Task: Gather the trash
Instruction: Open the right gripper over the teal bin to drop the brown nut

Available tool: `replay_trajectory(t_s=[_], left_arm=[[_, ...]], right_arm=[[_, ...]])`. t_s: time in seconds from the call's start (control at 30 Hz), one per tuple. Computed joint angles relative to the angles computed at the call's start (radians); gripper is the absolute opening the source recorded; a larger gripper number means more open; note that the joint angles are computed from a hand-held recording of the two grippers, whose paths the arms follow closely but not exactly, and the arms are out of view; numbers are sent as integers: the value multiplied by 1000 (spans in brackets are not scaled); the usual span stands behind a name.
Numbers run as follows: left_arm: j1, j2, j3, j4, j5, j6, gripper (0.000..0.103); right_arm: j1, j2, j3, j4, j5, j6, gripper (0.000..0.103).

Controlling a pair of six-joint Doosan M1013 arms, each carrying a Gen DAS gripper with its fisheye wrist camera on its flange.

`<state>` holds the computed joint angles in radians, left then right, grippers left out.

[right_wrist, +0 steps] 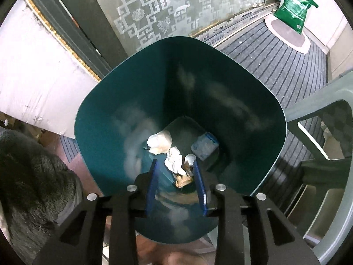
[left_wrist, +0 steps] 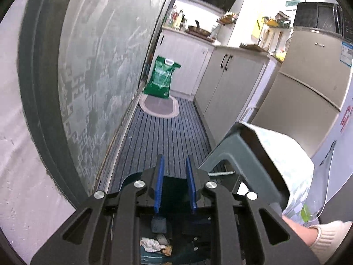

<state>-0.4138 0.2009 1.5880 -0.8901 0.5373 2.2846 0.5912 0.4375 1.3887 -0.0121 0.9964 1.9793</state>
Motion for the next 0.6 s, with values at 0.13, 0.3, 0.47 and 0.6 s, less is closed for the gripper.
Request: replay_trajectory(t_s=[0.13,0.3,0.47,0.6], left_arm=[[-3,-12,4,-44,-19,38,21],[-11,-30,11,-71,-56,82,23],[-16,-47,14,-100,-79,123,30],[-25,-67,24,-117,-106,168,38]], right_arm=[[4,-12,9,-6,-14,4,32],[14,-33,15,-38,-43,26,32],[30,-67,19,-107,-85,65,32],[50,-101,25,-194,-120,121,32]])
